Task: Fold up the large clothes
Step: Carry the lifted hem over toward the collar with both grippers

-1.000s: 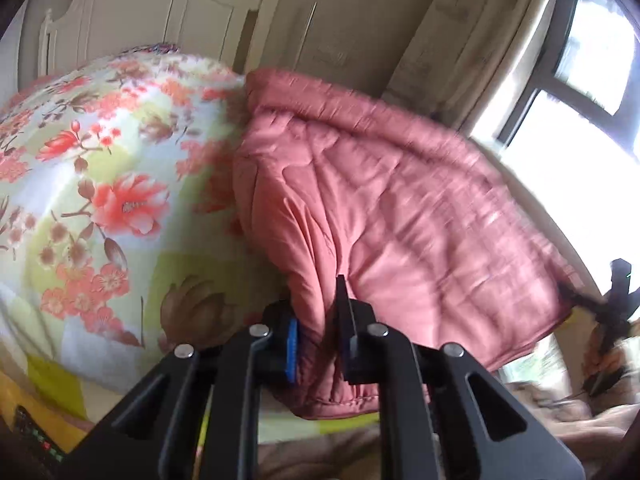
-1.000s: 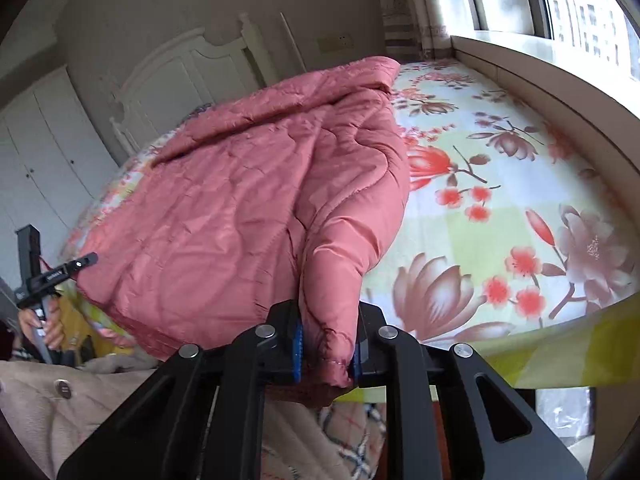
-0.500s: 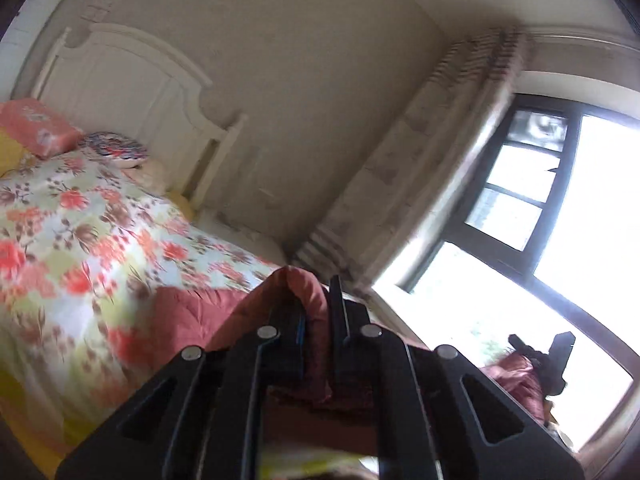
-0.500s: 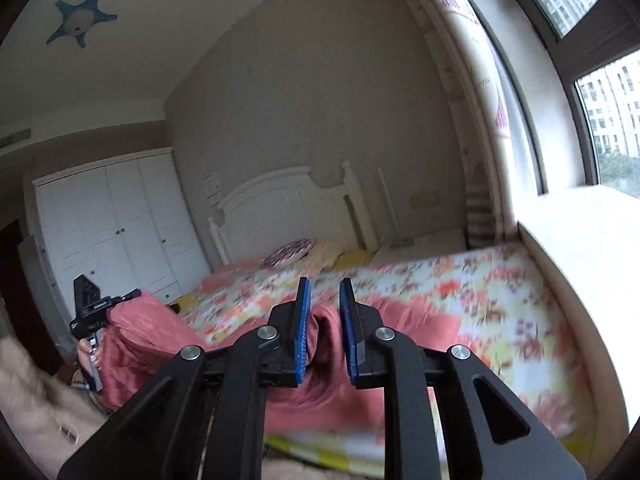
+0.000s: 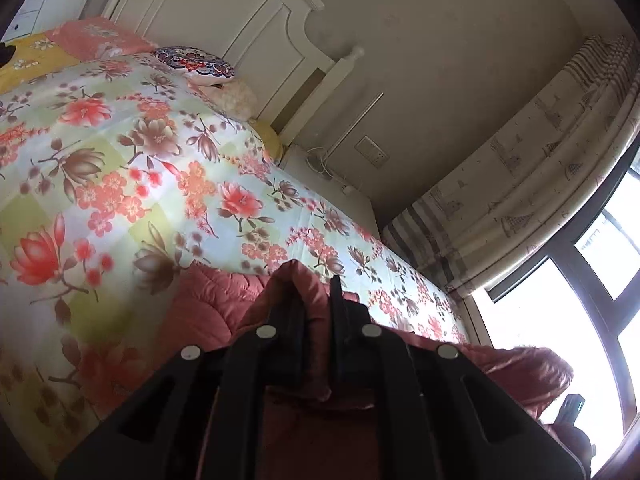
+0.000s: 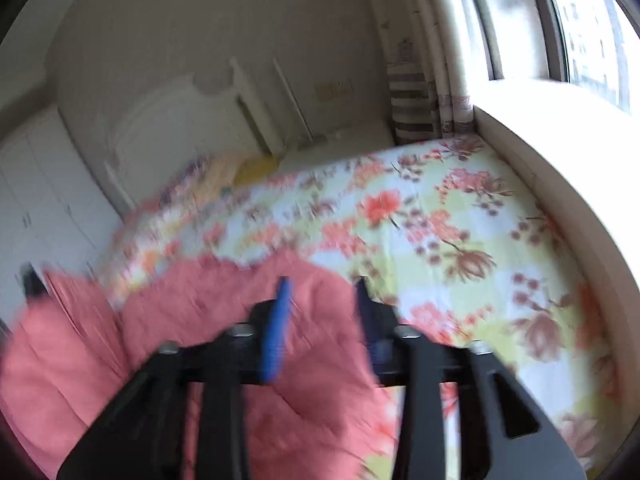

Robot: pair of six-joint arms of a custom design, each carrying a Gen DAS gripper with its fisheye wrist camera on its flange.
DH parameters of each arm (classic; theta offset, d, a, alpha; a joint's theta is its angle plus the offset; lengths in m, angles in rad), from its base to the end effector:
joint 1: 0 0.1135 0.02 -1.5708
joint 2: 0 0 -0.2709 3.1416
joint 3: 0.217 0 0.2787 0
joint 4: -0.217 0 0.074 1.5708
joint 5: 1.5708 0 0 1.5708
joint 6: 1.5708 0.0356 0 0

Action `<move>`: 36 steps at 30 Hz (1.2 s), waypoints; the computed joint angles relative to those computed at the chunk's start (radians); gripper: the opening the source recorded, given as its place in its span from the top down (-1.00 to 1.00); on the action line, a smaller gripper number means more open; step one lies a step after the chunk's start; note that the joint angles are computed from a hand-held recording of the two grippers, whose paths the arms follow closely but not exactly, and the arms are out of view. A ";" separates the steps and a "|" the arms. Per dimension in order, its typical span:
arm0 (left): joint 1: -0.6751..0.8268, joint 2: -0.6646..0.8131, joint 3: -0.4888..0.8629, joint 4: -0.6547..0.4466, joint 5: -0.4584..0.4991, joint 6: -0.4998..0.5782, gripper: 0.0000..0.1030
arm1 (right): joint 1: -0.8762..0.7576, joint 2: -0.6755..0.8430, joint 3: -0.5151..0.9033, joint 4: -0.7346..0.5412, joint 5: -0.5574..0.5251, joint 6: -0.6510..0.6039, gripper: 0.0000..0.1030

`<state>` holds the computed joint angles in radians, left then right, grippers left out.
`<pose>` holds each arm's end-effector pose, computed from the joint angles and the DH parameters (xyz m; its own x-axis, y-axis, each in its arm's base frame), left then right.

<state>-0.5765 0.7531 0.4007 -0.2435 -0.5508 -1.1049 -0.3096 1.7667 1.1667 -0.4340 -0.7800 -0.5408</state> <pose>0.1651 -0.0851 0.2026 -0.3019 -0.7118 -0.6342 -0.3749 0.7003 -0.6075 0.3715 -0.0926 0.1897 -0.6369 -0.1805 -0.7495 -0.5293 0.8092 0.2548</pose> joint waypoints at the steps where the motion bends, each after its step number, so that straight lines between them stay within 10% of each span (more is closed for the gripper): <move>1: 0.017 0.035 0.032 -0.007 0.012 0.005 0.81 | -0.023 -0.043 -0.065 0.039 0.007 -0.050 -0.69; 7: 0.121 0.432 0.307 -0.048 0.022 -0.008 0.81 | -0.197 -0.122 -0.234 0.039 0.018 -0.308 -0.70; 12: 0.179 0.621 0.408 -0.045 0.042 -0.084 0.81 | -0.317 -0.236 -0.418 -0.164 -0.016 -0.838 -0.70; 15: 0.191 0.704 0.453 -0.063 0.030 -0.121 0.81 | -0.313 -0.391 -0.564 -0.221 -0.111 -0.952 -0.71; 18: 0.190 0.747 0.475 -0.076 0.029 -0.151 0.71 | -0.161 -0.506 -0.640 -0.071 -0.114 -0.728 -0.72; 21: 0.181 0.681 0.434 -0.055 0.020 -0.100 -0.06 | -0.002 -0.395 -0.554 0.137 -0.018 -0.397 -0.73; 23: 0.144 0.622 0.427 -0.107 -0.086 -0.076 -0.63 | 0.015 -0.229 -0.399 0.173 0.021 -0.167 -0.75; 26: 0.054 0.534 0.444 -0.294 -0.374 0.012 -0.96 | 0.004 -0.174 -0.323 0.232 0.072 -0.002 -0.74; 28: 0.047 0.489 0.429 -0.310 -0.395 0.152 -0.95 | 0.004 -0.200 -0.314 0.209 0.030 -0.021 -0.74; 32: 0.111 0.437 0.357 -0.201 -0.105 0.470 -0.95 | 0.051 -0.179 -0.223 0.099 0.049 -0.016 -0.80; 36: 0.109 0.530 0.330 -0.131 -0.045 0.537 -0.95 | 0.070 -0.027 -0.076 0.006 0.060 0.046 -0.81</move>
